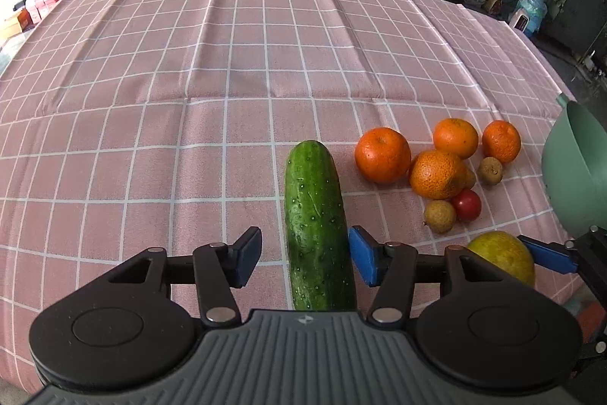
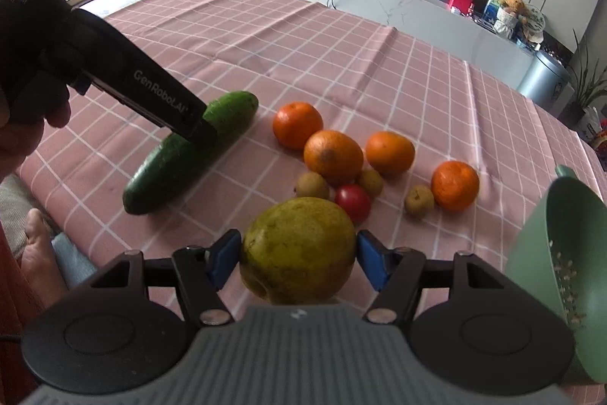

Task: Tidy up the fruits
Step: 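Grasp the green cucumber with the left tool while the right tool grasps the yellow pear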

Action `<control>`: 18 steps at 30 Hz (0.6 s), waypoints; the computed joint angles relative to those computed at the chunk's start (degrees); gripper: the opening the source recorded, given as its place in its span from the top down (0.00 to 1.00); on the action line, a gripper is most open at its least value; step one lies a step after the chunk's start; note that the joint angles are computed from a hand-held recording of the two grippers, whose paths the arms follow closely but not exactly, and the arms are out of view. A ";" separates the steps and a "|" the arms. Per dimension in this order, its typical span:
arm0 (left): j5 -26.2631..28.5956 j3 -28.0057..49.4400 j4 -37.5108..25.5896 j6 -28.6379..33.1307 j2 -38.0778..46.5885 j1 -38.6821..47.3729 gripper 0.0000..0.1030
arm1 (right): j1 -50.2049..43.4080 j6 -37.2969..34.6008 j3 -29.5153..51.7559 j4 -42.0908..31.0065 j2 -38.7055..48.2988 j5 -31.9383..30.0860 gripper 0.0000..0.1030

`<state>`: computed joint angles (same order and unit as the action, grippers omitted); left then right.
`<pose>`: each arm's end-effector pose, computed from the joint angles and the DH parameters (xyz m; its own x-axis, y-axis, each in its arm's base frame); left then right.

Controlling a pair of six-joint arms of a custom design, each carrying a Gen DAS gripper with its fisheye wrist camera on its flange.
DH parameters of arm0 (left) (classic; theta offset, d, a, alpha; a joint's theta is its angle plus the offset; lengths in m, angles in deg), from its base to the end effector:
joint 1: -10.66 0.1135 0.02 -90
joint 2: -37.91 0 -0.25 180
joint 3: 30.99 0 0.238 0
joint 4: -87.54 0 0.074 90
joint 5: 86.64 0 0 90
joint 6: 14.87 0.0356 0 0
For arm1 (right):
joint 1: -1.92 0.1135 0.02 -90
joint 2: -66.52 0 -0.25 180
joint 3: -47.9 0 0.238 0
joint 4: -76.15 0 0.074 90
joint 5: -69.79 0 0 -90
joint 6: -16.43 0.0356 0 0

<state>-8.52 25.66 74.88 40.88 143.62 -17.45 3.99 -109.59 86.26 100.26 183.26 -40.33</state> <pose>0.2638 -0.1326 0.0785 -0.8531 -0.1687 -0.4937 -0.1272 0.9850 -0.1168 0.2426 0.0210 0.0164 -0.5181 -0.5713 -0.6365 -0.6669 0.7358 -0.1176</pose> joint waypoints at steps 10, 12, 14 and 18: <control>-3.74 5.35 -1.85 0.56 6.11 -2.23 0.45 | -3.05 2.73 0.64 0.36 1.78 -3.05 0.38; -4.96 5.91 -2.33 0.90 7.02 -2.53 0.52 | -3.51 3.70 2.18 -1.81 2.48 -3.59 0.37; -4.94 5.45 -1.91 0.62 6.87 -2.46 0.57 | -4.16 4.79 3.90 -4.31 3.09 -4.51 0.36; -3.88 3.74 -0.25 -0.56 5.89 -1.84 0.58 | -4.52 5.74 5.06 -6.36 3.44 -5.95 0.38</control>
